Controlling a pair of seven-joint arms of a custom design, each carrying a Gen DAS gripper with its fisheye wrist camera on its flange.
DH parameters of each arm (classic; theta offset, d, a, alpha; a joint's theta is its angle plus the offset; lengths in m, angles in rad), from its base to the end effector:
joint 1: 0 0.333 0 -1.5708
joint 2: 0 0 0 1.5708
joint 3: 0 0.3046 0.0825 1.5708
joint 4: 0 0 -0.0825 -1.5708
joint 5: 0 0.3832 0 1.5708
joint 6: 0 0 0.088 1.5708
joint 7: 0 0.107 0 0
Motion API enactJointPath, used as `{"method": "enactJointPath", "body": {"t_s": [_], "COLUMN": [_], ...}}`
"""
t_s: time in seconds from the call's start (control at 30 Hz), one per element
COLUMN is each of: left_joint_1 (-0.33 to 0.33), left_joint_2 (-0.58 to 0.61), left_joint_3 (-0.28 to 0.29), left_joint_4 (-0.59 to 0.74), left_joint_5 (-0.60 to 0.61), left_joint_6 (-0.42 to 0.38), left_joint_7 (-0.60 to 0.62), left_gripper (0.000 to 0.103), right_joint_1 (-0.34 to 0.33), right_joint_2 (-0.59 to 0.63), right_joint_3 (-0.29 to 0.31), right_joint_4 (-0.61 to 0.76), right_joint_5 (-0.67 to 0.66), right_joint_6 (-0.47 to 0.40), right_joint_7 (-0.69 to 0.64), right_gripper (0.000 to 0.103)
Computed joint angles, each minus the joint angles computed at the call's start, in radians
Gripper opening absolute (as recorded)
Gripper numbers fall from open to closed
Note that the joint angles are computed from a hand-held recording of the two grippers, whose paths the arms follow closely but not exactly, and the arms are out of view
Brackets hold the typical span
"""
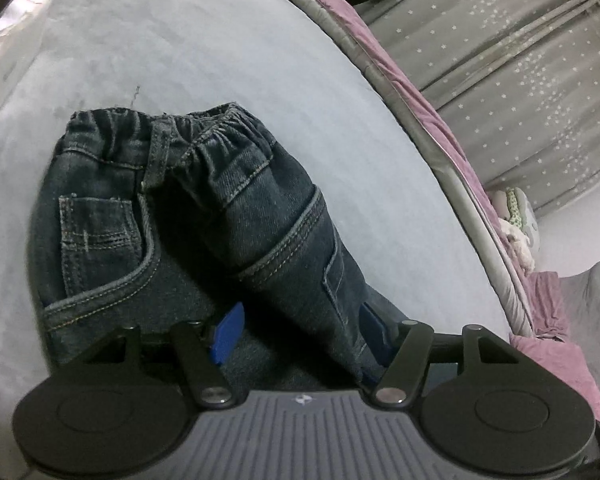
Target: Fold clothes
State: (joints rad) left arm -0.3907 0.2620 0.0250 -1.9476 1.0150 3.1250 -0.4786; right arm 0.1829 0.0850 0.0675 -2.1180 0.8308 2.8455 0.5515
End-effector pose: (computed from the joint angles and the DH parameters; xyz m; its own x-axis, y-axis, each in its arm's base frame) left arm 0.5613 -0.2945 0.4150 0.3047 -0.6690 0.6779 -0.5858 -0.6929 -0.4204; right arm 0.5817 0.1078 0.4226 0.5236 -0.8517 -0.0213 -0.6234 -0.3660 -0.6910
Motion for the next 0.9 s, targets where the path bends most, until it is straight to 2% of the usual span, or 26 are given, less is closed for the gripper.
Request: {"method": "enactJointPath", "body": {"t_s": [0.1, 0.17, 0.23, 0.33, 0.5, 0.77, 0.9], "left_joint_1": [-0.011, -0.013, -0.035, -0.050, -0.033, -0.022, -0.009], "left_joint_2": [0.009, 0.019, 0.028, 0.040, 0.048, 0.058, 0.069], "left_joint_3": [0.004, 0.005, 0.026, 0.035, 0.003, -0.034, -0.048], "left_joint_4": [0.010, 0.021, 0.036, 0.060, 0.079, 0.100, 0.114], "left_joint_5": [0.009, 0.008, 0.037, 0.080, 0.119, 0.190, 0.223], "left_joint_6": [-0.008, -0.005, -0.013, -0.040, -0.094, -0.177, -0.188], "left_joint_7": [-0.011, -0.017, -0.056, -0.108, -0.168, -0.270, -0.302], "left_gripper": [0.062, 0.062, 0.062, 0.061, 0.057, 0.053, 0.048], "right_joint_1": [-0.012, -0.020, -0.025, -0.035, -0.074, -0.157, -0.204], "right_joint_2": [-0.007, -0.028, -0.050, -0.083, -0.116, -0.073, -0.030], "right_joint_3": [0.006, 0.005, -0.011, -0.042, -0.099, -0.145, -0.153], "right_joint_4": [0.003, -0.003, -0.008, -0.025, -0.043, -0.027, 0.003], "right_joint_5": [0.109, 0.209, 0.271, 0.320, 0.393, 0.460, 0.509], "right_joint_6": [-0.006, -0.030, -0.068, -0.114, -0.204, -0.233, -0.283], "right_joint_7": [-0.059, -0.116, -0.129, -0.105, -0.032, 0.063, 0.110], "right_gripper": [0.021, 0.035, 0.040, 0.042, 0.045, 0.047, 0.047]}}
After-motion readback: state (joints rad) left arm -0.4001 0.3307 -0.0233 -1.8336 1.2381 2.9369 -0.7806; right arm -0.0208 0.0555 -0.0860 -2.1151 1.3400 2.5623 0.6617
